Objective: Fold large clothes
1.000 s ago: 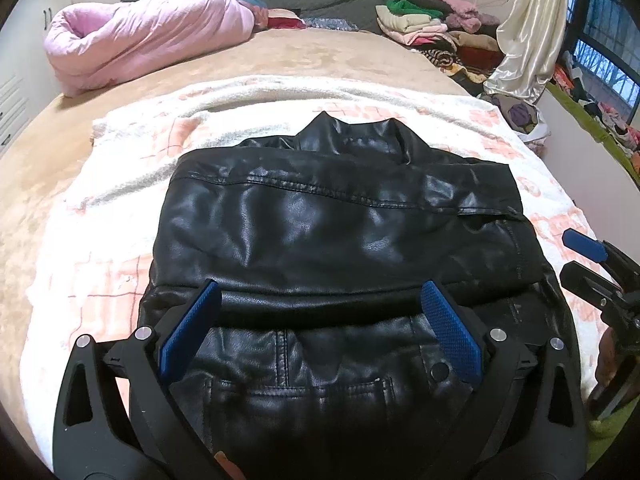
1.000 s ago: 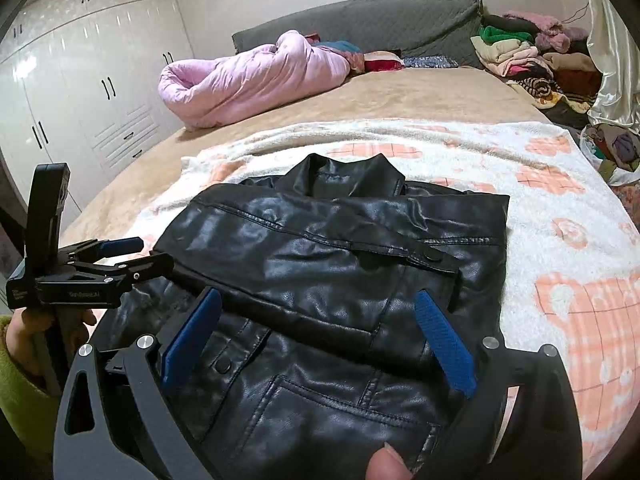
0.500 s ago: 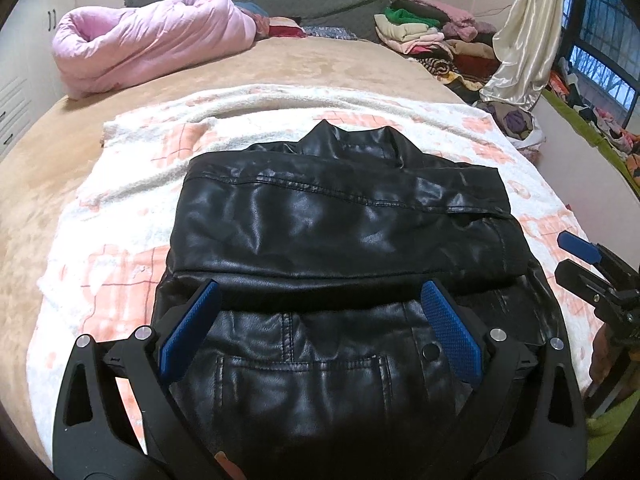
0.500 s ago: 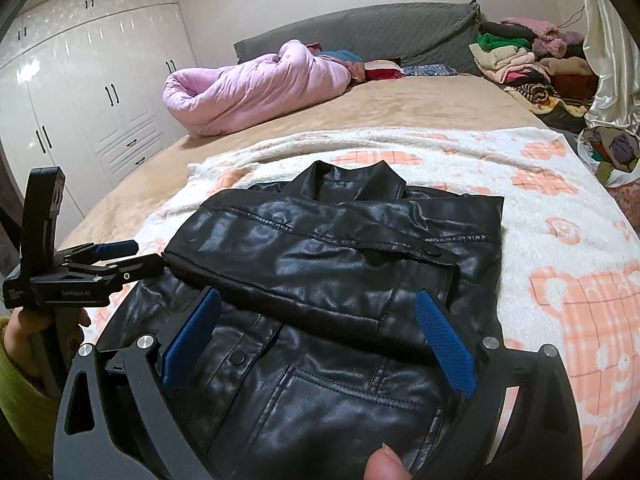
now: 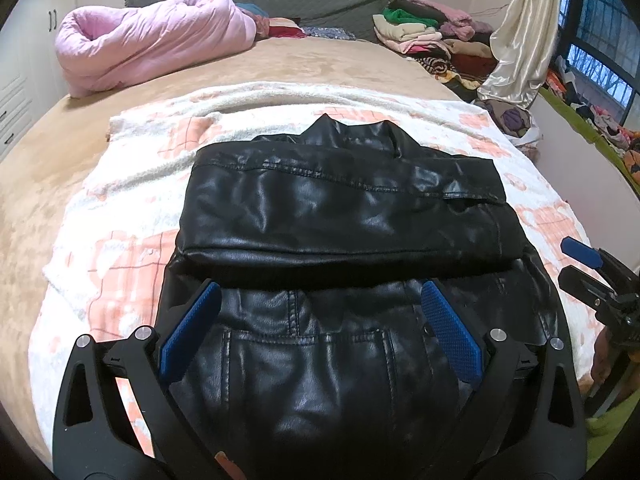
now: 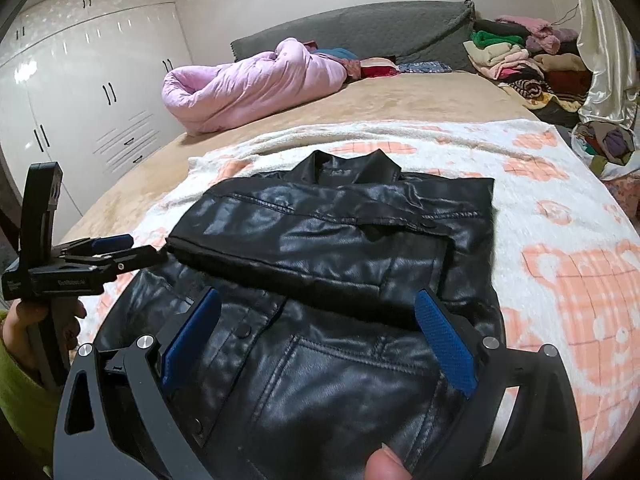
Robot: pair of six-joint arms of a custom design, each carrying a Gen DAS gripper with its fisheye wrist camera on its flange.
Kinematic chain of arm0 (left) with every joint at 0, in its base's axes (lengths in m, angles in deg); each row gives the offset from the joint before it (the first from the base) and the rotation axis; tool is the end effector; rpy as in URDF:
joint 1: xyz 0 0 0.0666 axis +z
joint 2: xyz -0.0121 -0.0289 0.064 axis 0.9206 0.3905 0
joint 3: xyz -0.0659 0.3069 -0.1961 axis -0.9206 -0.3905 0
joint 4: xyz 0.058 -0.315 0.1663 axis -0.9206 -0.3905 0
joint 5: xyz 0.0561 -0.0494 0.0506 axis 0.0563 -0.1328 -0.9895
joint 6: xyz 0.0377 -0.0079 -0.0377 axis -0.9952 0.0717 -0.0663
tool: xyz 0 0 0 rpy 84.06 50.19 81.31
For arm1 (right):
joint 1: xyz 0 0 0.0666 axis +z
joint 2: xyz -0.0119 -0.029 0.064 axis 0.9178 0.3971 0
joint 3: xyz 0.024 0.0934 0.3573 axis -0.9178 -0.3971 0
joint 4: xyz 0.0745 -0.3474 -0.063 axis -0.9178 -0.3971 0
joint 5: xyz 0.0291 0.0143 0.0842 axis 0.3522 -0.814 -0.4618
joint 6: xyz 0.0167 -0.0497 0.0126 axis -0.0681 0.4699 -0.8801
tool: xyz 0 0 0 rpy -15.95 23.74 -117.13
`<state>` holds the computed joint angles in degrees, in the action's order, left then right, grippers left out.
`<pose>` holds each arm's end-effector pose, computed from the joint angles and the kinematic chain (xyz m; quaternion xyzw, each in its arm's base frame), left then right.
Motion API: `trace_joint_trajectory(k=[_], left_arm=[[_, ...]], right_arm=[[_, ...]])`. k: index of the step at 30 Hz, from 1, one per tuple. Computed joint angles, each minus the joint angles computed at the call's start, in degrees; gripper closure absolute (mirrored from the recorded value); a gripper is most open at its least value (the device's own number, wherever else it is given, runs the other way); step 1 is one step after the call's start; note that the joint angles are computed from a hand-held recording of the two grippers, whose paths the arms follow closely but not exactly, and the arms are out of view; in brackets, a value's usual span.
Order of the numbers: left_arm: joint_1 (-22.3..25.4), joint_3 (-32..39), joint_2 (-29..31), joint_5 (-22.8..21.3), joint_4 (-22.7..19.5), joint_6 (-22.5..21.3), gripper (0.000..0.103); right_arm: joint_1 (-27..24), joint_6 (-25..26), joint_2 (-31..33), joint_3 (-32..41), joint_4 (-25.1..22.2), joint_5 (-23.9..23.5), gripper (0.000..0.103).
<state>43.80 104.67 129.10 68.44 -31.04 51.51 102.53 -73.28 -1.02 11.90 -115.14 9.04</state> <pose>0.4504 -0.1976 0.4353 0.1696 0.9144 -0.1329 0.3428 0.3106 0.2122 0.4337 -0.0033 0.8983 0.1141 0.4243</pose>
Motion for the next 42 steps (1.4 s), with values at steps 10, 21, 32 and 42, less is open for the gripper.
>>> trace_joint_trajectory(k=[10, 21, 32, 42], left_arm=[[0.7, -3.2, -1.9, 0.8, 0.8, 0.0, 0.010], [2.2, -6.4, -3.9, 1.4, 1.1, -0.2, 0.010], [3.7, -9.7, -6.2, 2.0, 1.4, -0.8, 0.010], [6.1, -13.7, -8.9, 1.4, 0.8, -1.9, 0.009]], right_arm=[[1.4, -4.1, -2.0, -2.6, -2.5, 0.7, 0.006], [4.2, -7.9, -4.2, -4.9, -6.5, 3.0, 0.006], [6.1, -11.3, -6.0, -6.3, -10.6, 3.9, 0.006], [7.7, -14.8, -7.6, -7.5, -15.0, 3.9, 0.006]])
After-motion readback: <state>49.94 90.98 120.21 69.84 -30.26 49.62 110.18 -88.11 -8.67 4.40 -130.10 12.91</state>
